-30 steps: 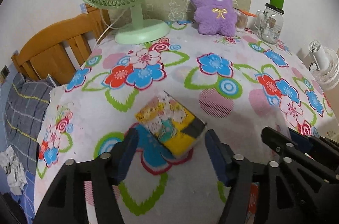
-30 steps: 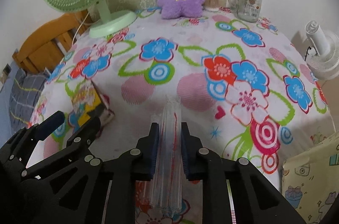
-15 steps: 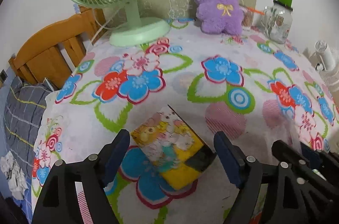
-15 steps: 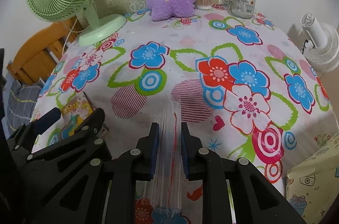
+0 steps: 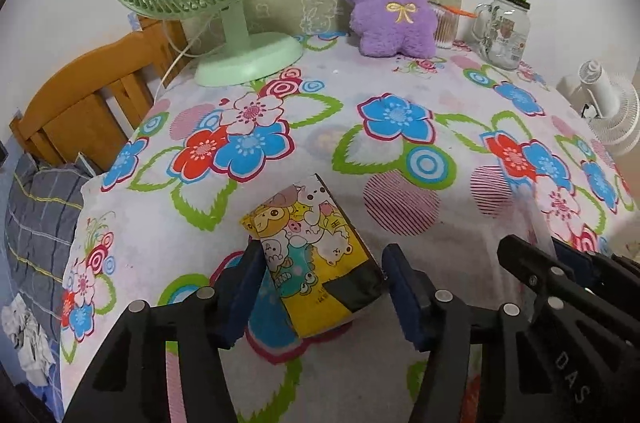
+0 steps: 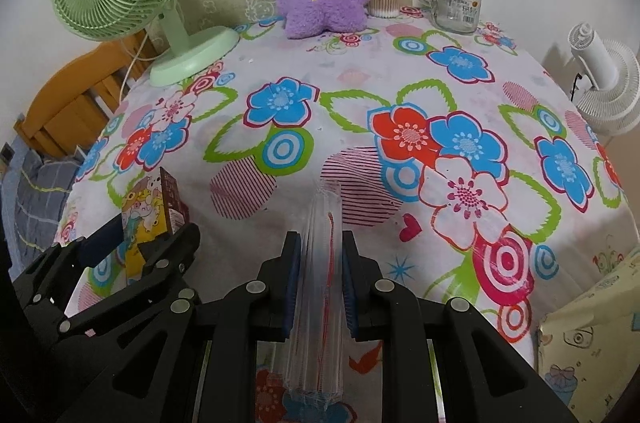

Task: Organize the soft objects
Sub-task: 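Grasp the cartoon-printed tissue box with the left tool, then carry the plastic bag and tissue box over the box with both tools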

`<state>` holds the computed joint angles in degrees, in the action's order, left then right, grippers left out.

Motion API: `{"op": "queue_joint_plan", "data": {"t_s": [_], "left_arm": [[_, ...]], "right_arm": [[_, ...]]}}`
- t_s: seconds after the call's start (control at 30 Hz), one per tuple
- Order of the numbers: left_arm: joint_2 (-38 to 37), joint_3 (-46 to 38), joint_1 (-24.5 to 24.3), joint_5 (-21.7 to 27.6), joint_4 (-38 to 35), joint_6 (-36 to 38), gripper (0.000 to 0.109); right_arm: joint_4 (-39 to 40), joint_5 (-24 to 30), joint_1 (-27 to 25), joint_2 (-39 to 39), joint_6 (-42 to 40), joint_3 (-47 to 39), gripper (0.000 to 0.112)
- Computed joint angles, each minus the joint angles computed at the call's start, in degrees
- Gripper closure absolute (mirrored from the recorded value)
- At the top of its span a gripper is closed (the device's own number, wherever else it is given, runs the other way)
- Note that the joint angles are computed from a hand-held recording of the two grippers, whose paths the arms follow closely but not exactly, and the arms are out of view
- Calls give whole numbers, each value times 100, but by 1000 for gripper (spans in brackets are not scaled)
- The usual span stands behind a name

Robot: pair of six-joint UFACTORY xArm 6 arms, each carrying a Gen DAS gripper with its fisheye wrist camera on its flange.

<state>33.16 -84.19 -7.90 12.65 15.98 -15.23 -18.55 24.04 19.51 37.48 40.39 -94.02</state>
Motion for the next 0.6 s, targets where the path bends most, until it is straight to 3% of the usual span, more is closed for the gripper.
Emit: {"op": "queue_joint_plan", "data": {"t_s": [0.23, 0.6], "left_arm": [[-628, 744, -3, -339, 448, -473, 49], [-1768, 1873, 4, -771, 1911, -1973, 50]], "right_arm": [[-584, -376, -3, -676, 508, 818, 90], [-1664, -821, -49, -1817, 1450, 2043, 90]]}}
